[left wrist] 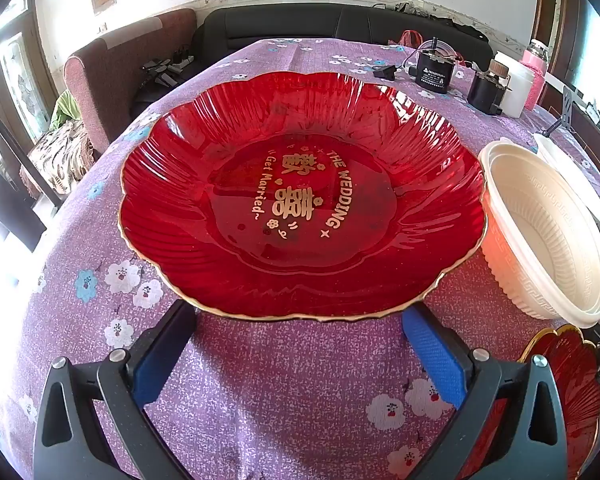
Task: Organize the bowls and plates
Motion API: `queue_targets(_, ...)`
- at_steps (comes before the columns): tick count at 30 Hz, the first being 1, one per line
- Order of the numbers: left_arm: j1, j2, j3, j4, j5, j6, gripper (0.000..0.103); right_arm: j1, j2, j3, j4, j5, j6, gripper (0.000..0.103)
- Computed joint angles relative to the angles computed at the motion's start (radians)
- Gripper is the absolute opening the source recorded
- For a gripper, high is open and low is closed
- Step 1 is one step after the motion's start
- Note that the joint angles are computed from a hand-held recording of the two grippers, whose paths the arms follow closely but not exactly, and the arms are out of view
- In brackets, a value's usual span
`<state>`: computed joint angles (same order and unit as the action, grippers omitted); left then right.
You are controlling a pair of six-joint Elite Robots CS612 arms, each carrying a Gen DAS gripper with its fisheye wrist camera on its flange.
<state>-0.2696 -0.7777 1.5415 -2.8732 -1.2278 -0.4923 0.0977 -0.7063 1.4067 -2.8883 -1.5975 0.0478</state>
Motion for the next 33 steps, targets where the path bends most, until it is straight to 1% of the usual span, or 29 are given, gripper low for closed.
queue_targets(22,0.002,0.000,-0.001,0.003,-0.006,0.007,0.103,0.001,0.001,-0.001,0.002,0.000,0.001,0.103)
queue_targets(24,0.011,-0.005,0.004,0.002,-0.046,0.046,0.103,-0.003,-0.001,0.000,0.007,0.016,-0.010,0.103)
queue_targets(26,0.017,-0.014,0.016,0.000,-0.082,0.095,0.103,-0.011,-0.007,0.003,0.032,0.055,-0.066,0.103)
queue_targets(29,0.025,-0.037,0.044,0.015,-0.119,0.120,0.103,-0.024,-0.018,0.024,0.016,0.101,-0.080,0.103)
queue_targets(33,0.032,-0.070,0.103,-0.022,-0.173,0.158,0.103,-0.031,-0.027,0.036,0.028,0.132,-0.107,0.103)
